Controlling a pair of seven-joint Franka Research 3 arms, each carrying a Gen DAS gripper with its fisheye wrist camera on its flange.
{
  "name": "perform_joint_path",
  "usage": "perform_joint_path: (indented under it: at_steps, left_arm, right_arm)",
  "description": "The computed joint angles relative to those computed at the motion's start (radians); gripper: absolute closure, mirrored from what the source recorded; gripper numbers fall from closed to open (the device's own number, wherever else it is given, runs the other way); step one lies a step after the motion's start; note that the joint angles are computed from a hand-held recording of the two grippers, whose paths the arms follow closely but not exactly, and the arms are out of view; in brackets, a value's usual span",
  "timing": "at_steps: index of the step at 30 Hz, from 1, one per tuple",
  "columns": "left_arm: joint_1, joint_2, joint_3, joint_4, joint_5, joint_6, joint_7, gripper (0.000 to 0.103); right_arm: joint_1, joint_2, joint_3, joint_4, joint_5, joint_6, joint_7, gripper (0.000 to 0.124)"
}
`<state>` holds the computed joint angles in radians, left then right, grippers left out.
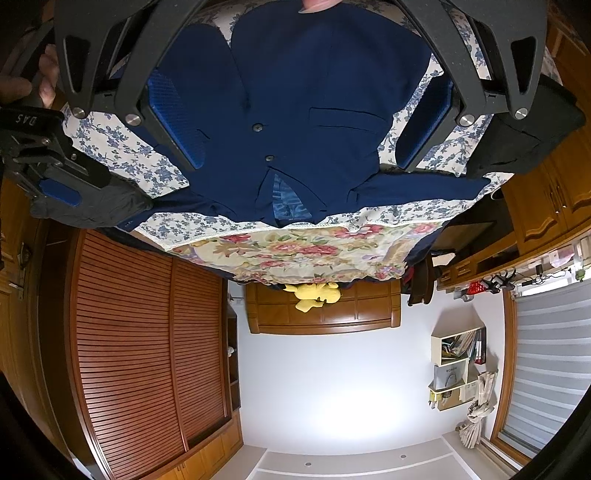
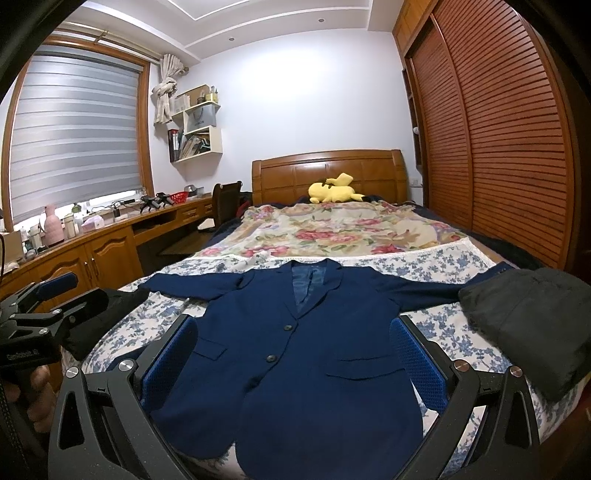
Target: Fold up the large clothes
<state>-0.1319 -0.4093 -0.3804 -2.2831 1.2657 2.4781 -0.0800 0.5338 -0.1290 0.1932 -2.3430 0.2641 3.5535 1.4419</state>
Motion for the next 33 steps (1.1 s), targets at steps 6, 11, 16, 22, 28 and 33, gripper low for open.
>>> perform_joint_path:
  at_steps: [6, 11, 16, 22, 28, 33]
  left_arm:
    - [-0.002, 0.002, 0.000, 0.005, -0.005, -0.002, 0.003, 0.000]
    - [-0.003, 0.002, -0.001, 0.005, -0.005, -0.003, 0.002, 0.000]
    - [-0.004, 0.002, -0.001, 0.004, -0.008, -0.003, 0.001, 0.000]
    - [-0.005, 0.001, -0.001, 0.002, -0.010, -0.003, 0.003, 0.000]
    - [0.004, 0.009, 0.015, -0.019, -0.001, 0.030, -0.014, 0.000]
    - [0.020, 0.038, 0.042, -0.047, -0.017, 0.062, -0.021, 0.000]
  right_arm:
    - [0.004, 0.001, -0.007, 0.000, -0.017, -0.002, 0.012, 0.021]
    - [0.008, 0.001, -0.026, -0.001, -0.056, -0.004, 0.044, 0.021]
    - [0.003, 0.001, -0.022, -0.001, -0.059, -0.004, 0.048, 0.021]
    - [0.004, 0.008, -0.026, 0.005, -0.075, -0.008, 0.061, 0.021]
    - [-0.010, 0.030, -0.006, 0.020, -0.059, -0.006, 0.027, 0.021]
    - [-0.006, 0.083, -0.023, 0.058, -0.105, -0.030, 0.046, 0.021]
